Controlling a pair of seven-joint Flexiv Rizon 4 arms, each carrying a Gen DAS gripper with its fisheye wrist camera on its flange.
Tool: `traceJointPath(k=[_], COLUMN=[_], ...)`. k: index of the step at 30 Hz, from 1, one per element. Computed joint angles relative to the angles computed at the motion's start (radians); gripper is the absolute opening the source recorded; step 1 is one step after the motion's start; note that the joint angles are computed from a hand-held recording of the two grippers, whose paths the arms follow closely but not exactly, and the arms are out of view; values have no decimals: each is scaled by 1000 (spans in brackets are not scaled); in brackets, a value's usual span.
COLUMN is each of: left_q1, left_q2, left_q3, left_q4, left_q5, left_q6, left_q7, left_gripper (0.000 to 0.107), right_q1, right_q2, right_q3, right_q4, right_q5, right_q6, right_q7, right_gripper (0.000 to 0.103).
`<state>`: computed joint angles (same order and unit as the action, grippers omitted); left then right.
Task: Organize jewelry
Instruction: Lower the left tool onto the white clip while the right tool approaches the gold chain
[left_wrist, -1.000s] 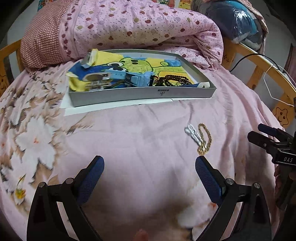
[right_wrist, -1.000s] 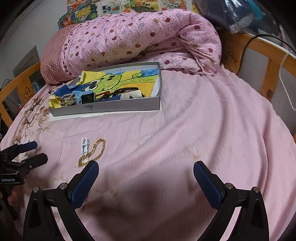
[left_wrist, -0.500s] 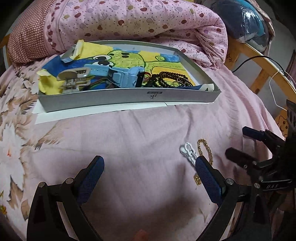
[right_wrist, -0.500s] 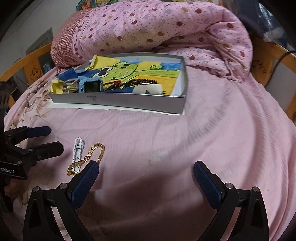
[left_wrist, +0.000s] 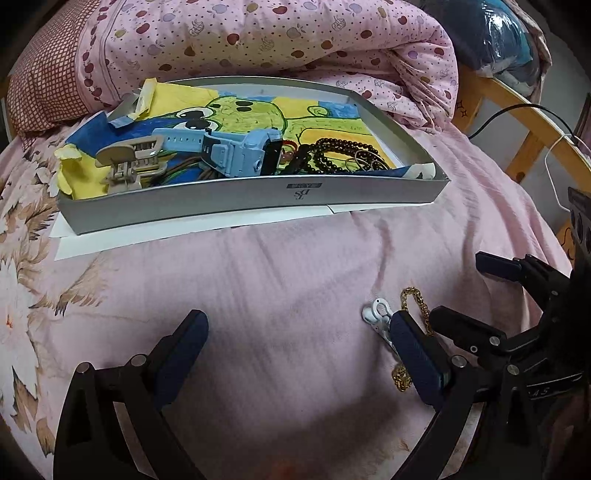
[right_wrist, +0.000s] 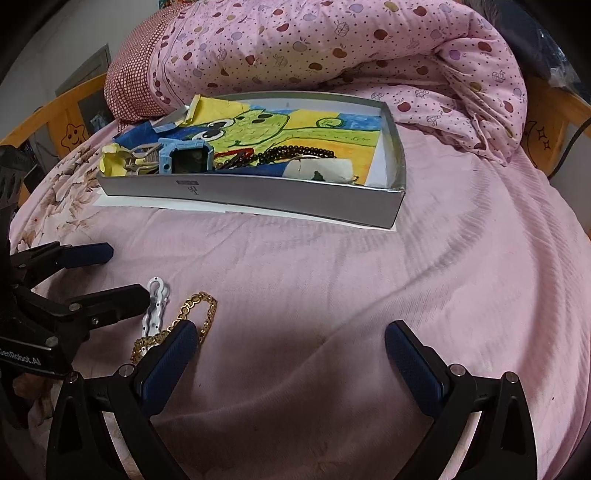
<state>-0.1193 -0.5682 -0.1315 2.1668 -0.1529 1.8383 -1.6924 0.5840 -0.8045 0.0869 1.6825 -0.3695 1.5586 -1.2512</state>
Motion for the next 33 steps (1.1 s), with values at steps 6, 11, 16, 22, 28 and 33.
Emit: traceJointPath(k=[6, 11, 16, 22, 28, 33], left_q1=[52, 76, 96, 126, 202, 225], left_q2=[-15, -19, -20, -33, -41, -39], left_q3=[-46, -66, -78, -102, -174, -194], left_q4=[-3, 2, 2, -27, -44, -30], left_q5=[35, 53, 75, 98, 113, 114], left_q6=[13, 27, 28, -5, -58, -57], left_q7=[17, 13, 24, 70, 139, 187], left_gripper=[96, 96, 96, 96, 96, 96], right_q1=[-33, -53, -63, -80, -79, -8], right_q2=[-7, -12, -17, -30, -36, -14], right_q3=[41, 68, 81, 106, 111, -2], right_q4=[-12, -19, -29, -56, -75, -55], right_q5=[4, 16, 19, 15, 10, -6], right_q6=[-10, -12, -23, -58, -96, -98], right_q7=[-30, -50, -73, -128, -188, -152], right_gripper=[103, 103, 103, 103, 103, 103])
